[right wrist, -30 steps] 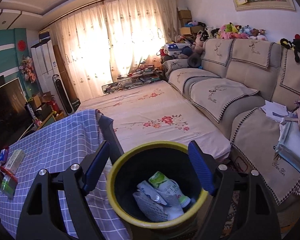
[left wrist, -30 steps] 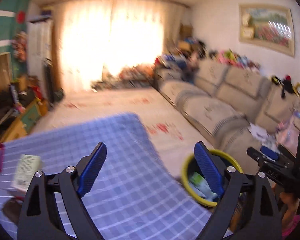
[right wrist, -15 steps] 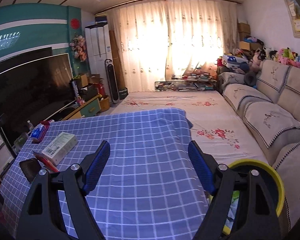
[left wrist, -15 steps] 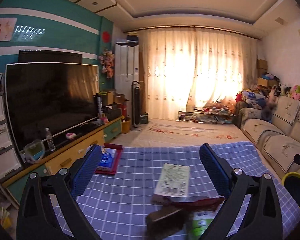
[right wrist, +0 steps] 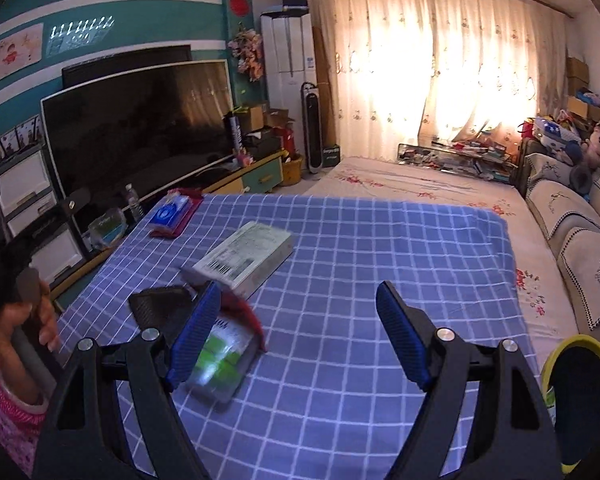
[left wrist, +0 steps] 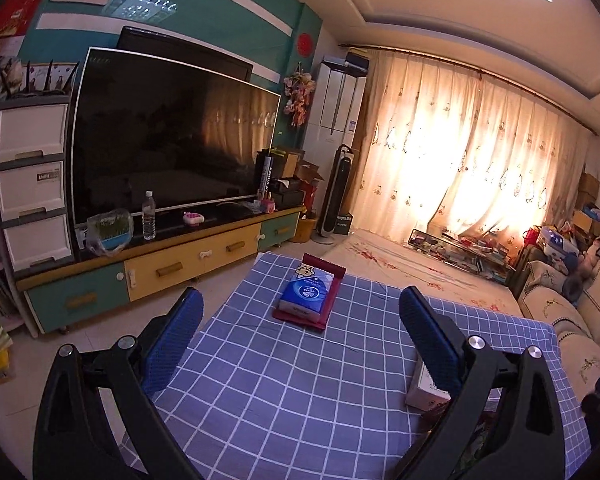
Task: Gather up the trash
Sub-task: 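Grasp the green-lidded plastic jar with the right tool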
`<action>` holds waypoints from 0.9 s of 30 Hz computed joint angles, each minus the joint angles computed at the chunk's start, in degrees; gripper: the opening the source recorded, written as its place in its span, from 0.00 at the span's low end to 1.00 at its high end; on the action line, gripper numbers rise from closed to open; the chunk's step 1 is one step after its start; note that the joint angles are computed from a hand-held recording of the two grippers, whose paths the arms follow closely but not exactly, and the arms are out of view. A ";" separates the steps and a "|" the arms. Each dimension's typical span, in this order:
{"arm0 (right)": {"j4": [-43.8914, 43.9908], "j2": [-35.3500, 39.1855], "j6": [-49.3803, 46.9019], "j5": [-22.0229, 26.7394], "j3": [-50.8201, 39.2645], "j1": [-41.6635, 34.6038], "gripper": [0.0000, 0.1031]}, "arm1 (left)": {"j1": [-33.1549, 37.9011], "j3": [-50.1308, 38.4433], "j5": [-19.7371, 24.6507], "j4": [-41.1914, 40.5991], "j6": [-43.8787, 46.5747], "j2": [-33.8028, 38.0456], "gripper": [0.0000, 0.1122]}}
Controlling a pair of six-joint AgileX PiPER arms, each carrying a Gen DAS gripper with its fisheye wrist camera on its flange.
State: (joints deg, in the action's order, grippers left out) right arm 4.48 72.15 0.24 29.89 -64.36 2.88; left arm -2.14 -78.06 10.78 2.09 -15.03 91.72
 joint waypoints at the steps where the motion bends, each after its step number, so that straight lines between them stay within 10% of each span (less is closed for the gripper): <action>1: -3.76 0.48 3.75 0.16 0.28 2.63 0.74 | 0.66 0.35 0.04 -3.77 3.27 -0.30 0.86; 13: -19.52 11.54 24.56 7.00 -3.64 14.68 0.74 | -0.03 1.31 0.41 0.42 -1.35 -1.15 0.86; 27: 1.38 7.72 5.29 9.53 -2.79 6.25 0.48 | -2.20 2.12 0.07 13.42 -12.43 -1.17 0.86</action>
State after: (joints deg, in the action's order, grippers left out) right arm 5.86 79.87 5.53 39.42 -67.15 9.12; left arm -4.34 -75.94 10.85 15.51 -27.46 90.55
